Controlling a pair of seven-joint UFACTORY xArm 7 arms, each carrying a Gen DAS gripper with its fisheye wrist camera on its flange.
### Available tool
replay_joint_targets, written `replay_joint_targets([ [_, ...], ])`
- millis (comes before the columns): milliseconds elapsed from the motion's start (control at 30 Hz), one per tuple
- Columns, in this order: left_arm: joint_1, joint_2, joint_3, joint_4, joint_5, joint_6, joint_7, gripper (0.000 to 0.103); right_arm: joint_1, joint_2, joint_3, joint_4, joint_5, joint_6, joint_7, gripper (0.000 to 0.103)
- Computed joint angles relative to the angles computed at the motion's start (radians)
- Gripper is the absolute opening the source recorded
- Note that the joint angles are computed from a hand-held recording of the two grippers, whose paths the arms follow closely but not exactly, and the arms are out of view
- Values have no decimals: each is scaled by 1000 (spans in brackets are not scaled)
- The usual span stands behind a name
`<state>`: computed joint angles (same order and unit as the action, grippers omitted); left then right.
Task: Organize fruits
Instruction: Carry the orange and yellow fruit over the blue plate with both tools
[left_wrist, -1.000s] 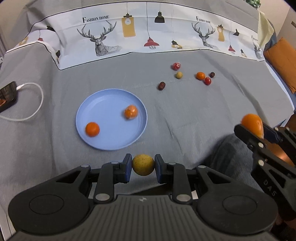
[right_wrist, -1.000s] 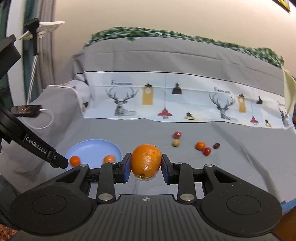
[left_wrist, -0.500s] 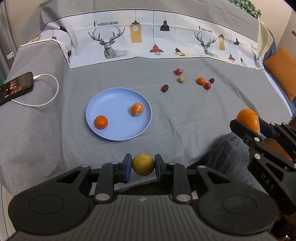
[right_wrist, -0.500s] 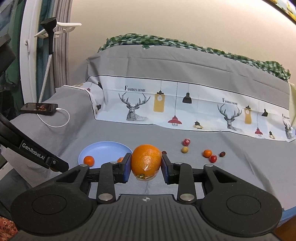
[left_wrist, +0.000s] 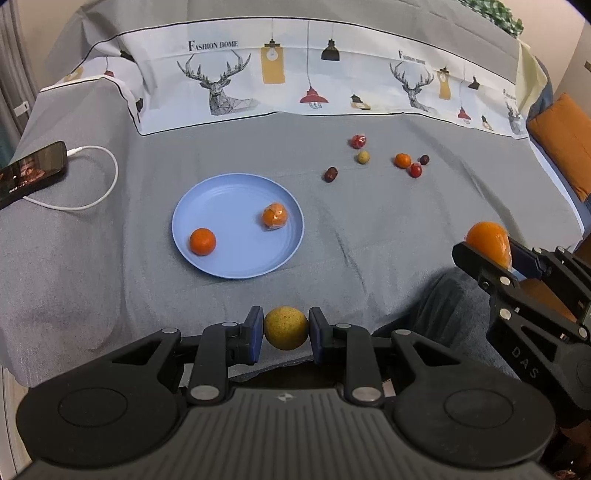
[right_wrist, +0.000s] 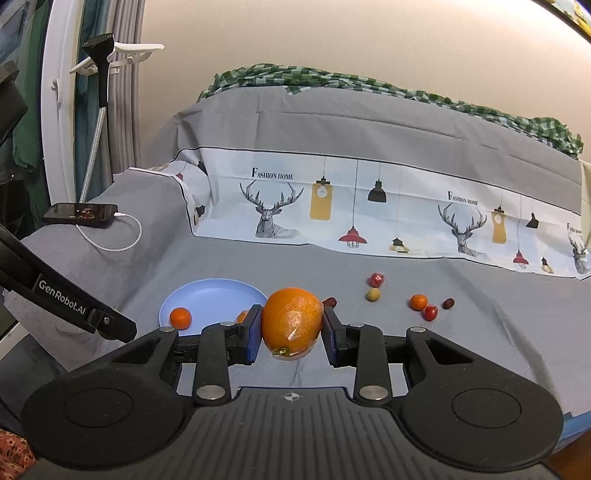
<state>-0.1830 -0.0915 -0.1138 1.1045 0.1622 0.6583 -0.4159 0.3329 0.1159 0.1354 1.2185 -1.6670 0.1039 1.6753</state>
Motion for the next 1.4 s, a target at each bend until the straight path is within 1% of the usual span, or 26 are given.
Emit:
replay_joint_targets([
  [167, 2, 22, 6, 19, -8, 9, 10, 29, -3, 22, -10, 9, 65, -23, -68, 35],
  [267, 5, 36, 14, 28, -34, 18, 29, 29, 5, 37, -20, 13, 124, -29, -126, 35],
  [367, 9, 48, 18, 34, -35, 18, 25, 29, 18, 54, -35, 18, 195, -37, -200, 35],
  [567, 27, 73, 34, 44, -40, 1, -2, 29, 58, 101, -67, 42, 362, -49, -392, 35],
  [667, 38, 92, 43, 56, -31, -1, -20, 29, 59, 143, -51, 68, 496, -49, -552, 35],
  [733, 46, 113, 50, 71, -29, 1, -23, 29, 54, 183, -28, 98, 584, -44, -658, 35],
  [800, 53, 144, 57, 94, -25, 2, -15, 29, 47, 234, 1, 144, 665, -31, -761, 35],
  [900, 64, 200, 70, 138, -18, -4, 1, 29, 49, 325, 25, 236, 755, -8, -881, 35],
  [967, 67, 246, 80, 180, -4, -8, 7, 29, 45, 392, 53, 306, 827, 27, -962, 35],
  [1067, 68, 335, 91, 271, 9, 1, 28, 29, 29, 500, 114, 431, 946, 104, -1091, 35],
  [1133, 70, 395, 95, 338, 0, -1, 53, 29, 44, 565, 119, 518, 991, 141, -1147, 35],
  [1233, 58, 475, 114, 423, 20, -7, 56, 29, 68, 645, 114, 630, 1046, 168, -1210, 35],
  [1400, 58, 601, 130, 561, 17, 24, 89, 29, 100, 790, 121, 834, 1137, 226, -1337, 35],
])
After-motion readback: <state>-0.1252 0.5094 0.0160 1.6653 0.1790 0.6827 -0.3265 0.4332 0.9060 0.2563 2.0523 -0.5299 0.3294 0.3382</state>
